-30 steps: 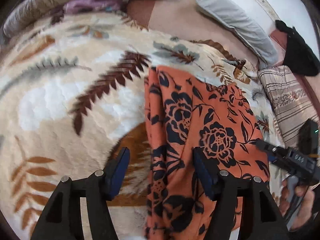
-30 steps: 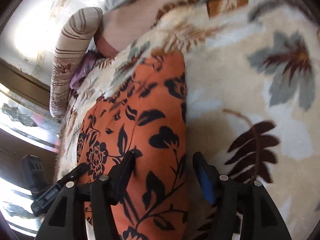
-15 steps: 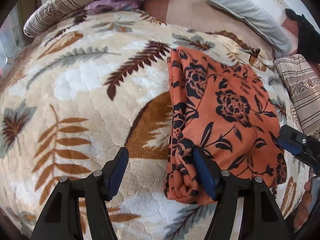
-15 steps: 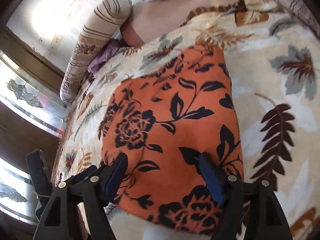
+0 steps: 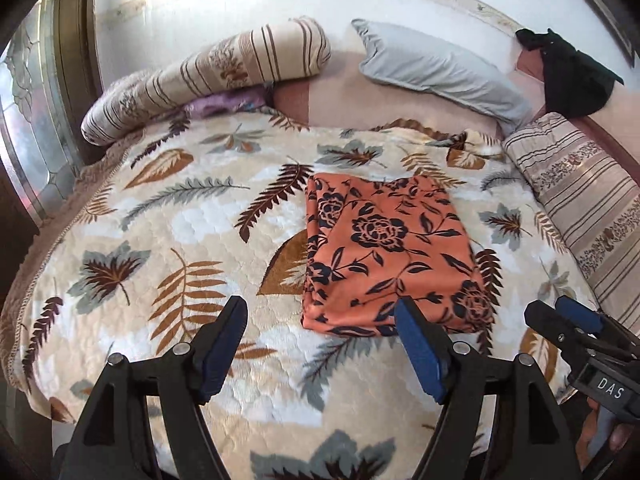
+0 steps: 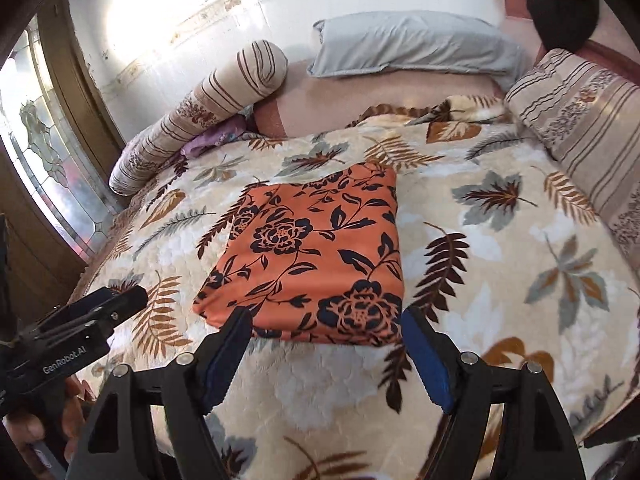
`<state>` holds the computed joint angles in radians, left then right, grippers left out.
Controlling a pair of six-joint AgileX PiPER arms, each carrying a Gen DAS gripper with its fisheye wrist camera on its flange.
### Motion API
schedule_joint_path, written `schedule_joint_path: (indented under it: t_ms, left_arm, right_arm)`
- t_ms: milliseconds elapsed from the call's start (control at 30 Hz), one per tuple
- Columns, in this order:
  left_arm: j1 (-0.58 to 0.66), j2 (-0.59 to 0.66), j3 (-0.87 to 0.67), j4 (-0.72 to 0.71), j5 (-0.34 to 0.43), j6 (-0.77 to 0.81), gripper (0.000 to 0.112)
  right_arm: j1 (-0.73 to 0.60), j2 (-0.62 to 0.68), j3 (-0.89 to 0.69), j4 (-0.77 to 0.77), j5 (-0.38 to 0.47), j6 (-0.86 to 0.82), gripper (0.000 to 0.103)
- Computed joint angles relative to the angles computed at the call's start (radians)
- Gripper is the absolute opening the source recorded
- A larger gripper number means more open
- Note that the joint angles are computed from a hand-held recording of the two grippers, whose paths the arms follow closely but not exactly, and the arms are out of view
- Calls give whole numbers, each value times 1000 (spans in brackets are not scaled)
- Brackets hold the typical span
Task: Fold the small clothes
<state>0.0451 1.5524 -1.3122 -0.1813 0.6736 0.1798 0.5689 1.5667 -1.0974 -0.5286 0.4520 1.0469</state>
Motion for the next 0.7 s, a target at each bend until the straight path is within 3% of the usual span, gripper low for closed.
schedule_joint_path:
  t_ms: [100, 267, 700]
  left_arm:
    - [-17, -83, 52, 17, -9, -27, 88]
    - [-56, -151, 81, 114, -16, -142, 95]
    - [-81, -120, 80, 193, -26, -211, 95]
  right_arm:
    - [68, -68, 37, -113, 70, 112, 83]
    - [134, -130, 59, -187, 154, 172, 84]
    - [158, -85, 35, -208, 193, 176, 84]
